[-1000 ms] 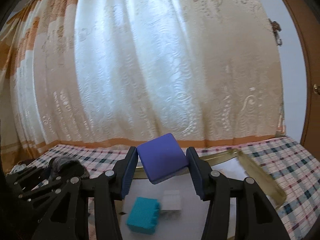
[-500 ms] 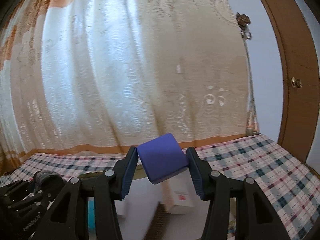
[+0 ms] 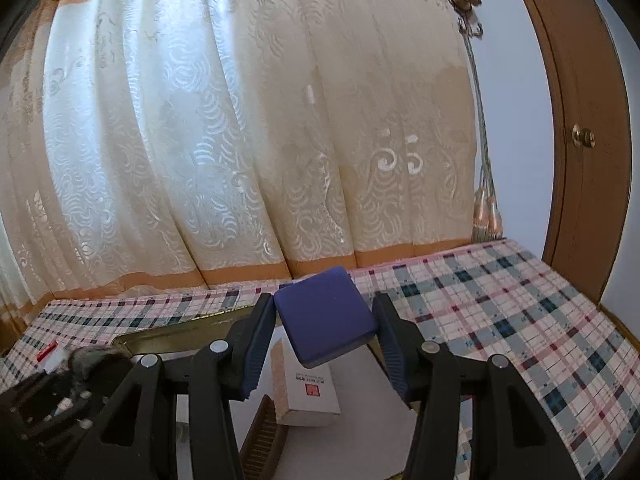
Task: Organize rigid objects
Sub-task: 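Carry the purple block and grey object over the tin tray with both tools, then open the right tool to drop the purple block while the left tool releases the grey object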
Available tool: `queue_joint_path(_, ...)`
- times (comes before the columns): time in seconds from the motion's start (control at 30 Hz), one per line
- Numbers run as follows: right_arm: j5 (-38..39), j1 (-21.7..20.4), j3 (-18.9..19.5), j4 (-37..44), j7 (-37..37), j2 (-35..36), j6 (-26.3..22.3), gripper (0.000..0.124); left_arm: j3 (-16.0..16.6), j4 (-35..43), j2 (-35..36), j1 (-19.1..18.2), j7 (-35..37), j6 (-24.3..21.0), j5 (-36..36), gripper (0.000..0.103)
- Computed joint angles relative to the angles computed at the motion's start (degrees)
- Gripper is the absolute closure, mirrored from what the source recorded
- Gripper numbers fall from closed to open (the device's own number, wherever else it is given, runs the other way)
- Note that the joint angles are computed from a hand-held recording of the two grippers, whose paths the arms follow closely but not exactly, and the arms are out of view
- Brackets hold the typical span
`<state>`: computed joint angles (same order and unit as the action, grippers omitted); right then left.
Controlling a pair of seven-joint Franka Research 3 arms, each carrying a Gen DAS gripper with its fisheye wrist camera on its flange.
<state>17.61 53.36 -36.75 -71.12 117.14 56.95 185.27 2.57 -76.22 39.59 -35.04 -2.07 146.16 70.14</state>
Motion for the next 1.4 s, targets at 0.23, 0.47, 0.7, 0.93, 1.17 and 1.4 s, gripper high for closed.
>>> queue_joint_path(0.23, -3.81, -3.6, 6.07, 2.75, -1.45, -0.62, -2.64, 0.071, 0.26, 2.05, 1.74, -0.52, 2.19, -2.37, -1.48, 0.076)
queue_joint_path(0.47, -9.7, -5.61, 8.58, 7.62, 0.15, 1.23, -7.73, 0.071, 0.51, 2.84, 2.77, -0.92, 4.4, -3.2, -1.72, 0.076)
queue_joint_path(0.7, -14.72, -7.38, 10.86, 9.84, 3.02, 1.76, -10.7, 0.071, 0.11, 3.82, 3.84, -0.68, 7.4, -2.5, -4.69, 0.076)
queue_joint_path(0.93, -19.18, -10.89, 16.8, 11.28, 2.95, 1.48, -11.77, 0.07, 0.79, 4.47, 4.36, -1.43, 8.47, -3.56, -5.35, 0.076)
queue_joint_path(1.17, -20.23, -12.81, 20.13, 12.06, 1.97, 1.6, -11.33, 0.07, 0.99, 4.73, 4.53, -1.49, 8.5, -3.55, -5.49, 0.076)
queue_joint_path(1.4, -19.95, -7.17, 11.12, 7.24, 8.05, 0.36, -7.29, 0.043, 3.54, 0.98, 1.75, -3.68, 0.16, -2.4, 1.59, 0.0)
